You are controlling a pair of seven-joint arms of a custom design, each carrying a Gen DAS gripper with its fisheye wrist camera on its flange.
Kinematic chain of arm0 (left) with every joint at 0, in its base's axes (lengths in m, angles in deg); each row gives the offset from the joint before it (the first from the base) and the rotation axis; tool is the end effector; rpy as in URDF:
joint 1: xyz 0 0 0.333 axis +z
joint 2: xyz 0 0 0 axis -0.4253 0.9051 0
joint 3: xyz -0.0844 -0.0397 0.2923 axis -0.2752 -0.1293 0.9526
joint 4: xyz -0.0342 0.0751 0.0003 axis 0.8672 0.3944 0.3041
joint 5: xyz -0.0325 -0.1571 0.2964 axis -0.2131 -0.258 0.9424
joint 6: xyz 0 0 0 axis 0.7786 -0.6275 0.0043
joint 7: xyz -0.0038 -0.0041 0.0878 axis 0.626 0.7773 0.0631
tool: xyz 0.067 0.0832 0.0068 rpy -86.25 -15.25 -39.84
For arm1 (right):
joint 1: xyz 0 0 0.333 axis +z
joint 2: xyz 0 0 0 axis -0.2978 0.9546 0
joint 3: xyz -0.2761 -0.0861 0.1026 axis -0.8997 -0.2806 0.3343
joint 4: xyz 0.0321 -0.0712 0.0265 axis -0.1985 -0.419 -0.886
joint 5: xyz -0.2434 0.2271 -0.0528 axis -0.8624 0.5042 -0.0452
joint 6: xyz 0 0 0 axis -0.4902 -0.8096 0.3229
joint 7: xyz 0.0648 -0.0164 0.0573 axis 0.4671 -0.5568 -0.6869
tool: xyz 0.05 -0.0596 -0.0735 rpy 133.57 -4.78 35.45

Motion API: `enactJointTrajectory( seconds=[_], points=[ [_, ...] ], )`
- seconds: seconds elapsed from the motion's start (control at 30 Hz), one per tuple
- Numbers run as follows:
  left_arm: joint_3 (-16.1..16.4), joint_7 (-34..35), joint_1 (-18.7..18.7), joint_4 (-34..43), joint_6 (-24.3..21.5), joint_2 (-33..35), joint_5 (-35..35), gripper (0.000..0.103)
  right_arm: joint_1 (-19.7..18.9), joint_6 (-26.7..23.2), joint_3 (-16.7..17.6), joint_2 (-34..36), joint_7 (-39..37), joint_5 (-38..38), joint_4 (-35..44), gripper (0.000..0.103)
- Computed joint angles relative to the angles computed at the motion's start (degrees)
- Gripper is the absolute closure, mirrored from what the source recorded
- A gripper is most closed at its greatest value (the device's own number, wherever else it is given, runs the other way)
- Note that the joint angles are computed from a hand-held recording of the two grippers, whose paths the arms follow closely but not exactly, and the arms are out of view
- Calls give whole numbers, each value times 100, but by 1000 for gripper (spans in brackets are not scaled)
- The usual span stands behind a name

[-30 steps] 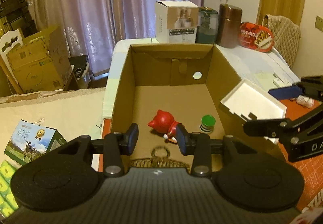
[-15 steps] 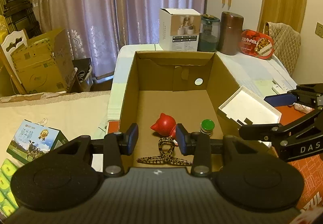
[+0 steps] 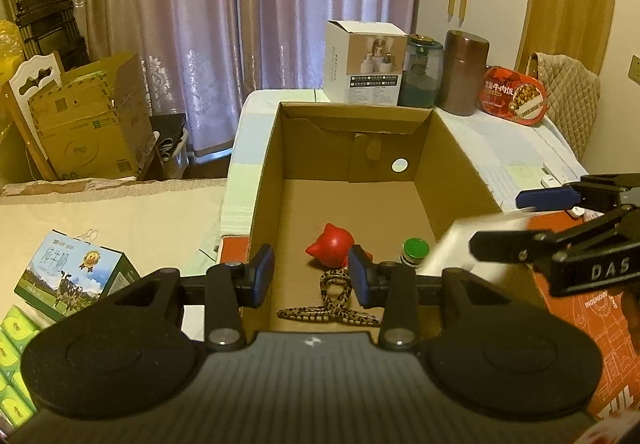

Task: Organize rigid objects
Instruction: 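Open the left tool over the box while the right tool releases the white tray inside, then return both tools from the box to the table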

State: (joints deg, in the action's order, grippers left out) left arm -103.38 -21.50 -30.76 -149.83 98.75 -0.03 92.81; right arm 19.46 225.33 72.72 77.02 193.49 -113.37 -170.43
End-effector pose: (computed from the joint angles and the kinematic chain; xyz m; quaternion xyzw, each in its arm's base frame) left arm 0.3980 -0.1888 0.5186 -0.5775 0.6993 -0.3251 0.2679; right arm 0.4083 0.3898 0.4981 -0.7546 0.4922 -0.1476 0.4080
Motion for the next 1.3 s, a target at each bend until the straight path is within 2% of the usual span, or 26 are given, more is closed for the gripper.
enactJointTrajectory(
  seconds=[0.13,0.2,0.37,0.53,0.73,0.87,1.1,1.3],
  points=[
    [1,-48,-39,-62,-23,-143,-45,68,56,35,-205,-208,754,-759,-122,18],
    [-10,-77,-82,-95,-34,-224,-89,68,-43,-1,-187,-382,1210,-1185,-240,18],
    [-147,-256,-153,-126,-95,-451,-163,68,-477,-47,65,-1018,2002,-1755,-811,18],
    [-291,-470,-344,-69,-240,-655,-268,68,-958,-62,394,-1850,2369,-1833,-1549,18],
    [-592,-783,-533,167,-406,-716,-208,68,-1314,-278,639,-3058,2177,-1422,-2548,18],
    [-885,-1133,-604,408,-432,-616,-60,67,-1357,-630,647,-3940,1853,-1035,-3173,18],
    [-1338,-1873,-721,906,-371,-164,383,60,-1396,-1391,491,-5475,1310,-327,-4113,18],
    [-1501,-2453,-916,1344,-460,324,928,56,-1571,-1997,398,-6520,851,187,-4628,18]
  ],
)
